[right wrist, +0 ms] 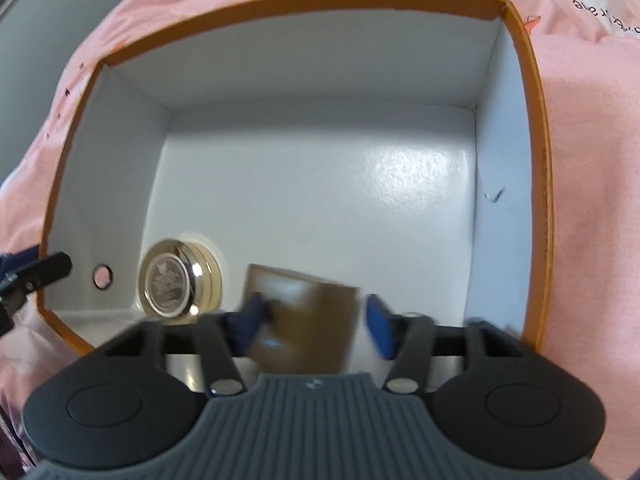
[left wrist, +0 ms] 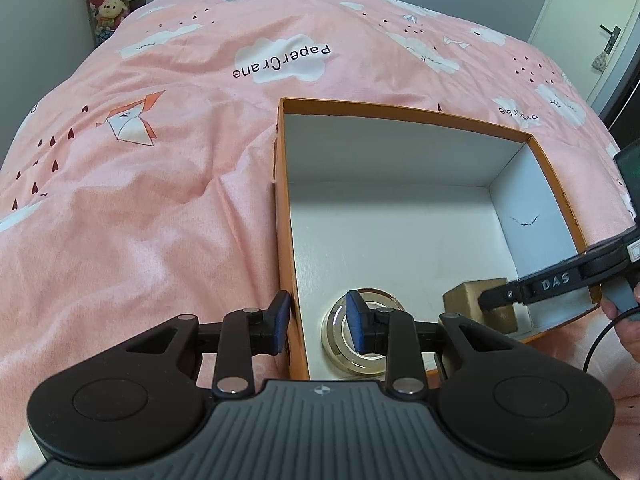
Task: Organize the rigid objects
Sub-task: 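Open the left tool on the watch while the right tool sets the brown box beside it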
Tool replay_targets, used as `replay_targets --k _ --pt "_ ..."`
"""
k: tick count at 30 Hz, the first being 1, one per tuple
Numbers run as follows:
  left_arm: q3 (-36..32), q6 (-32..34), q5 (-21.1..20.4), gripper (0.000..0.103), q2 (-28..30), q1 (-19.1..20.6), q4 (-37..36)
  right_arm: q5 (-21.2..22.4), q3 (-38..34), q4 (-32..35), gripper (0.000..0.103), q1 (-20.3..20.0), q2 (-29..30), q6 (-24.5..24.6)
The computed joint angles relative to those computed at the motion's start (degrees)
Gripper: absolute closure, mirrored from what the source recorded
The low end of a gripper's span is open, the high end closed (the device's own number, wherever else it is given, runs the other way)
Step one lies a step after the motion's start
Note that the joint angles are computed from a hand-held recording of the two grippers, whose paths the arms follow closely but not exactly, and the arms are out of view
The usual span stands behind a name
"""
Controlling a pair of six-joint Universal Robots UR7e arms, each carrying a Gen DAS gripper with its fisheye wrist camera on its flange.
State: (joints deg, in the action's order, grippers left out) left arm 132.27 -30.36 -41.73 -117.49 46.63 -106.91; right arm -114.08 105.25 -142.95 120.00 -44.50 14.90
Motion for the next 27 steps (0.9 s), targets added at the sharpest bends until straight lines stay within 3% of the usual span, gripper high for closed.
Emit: replay_targets --k 6,13,19,27 --pt "-0.1 -0.3 0.3 0.069 0.2 -0.3 0.6 3.2 1.7 -1.7 0.067 -1.5 -1.0 1.6" --pt "-0.1 -0.2 0.1 0.070 0.0 -0.1 0.7 7.6 1.8 -5.2 0.068 -0.9 1.2 6.8" --pt "-0.1 -0.1 0.0 0.070 0.1 0.1 0.4 11.0 1.5 -6.9 0.074 -0.8 2.6 7.6" --pt "0.3 0.2 -0.1 0.070 -0.4 0.3 -0.8 10.1 0.8 -6.8 0.073 0.1 3.3 6.9"
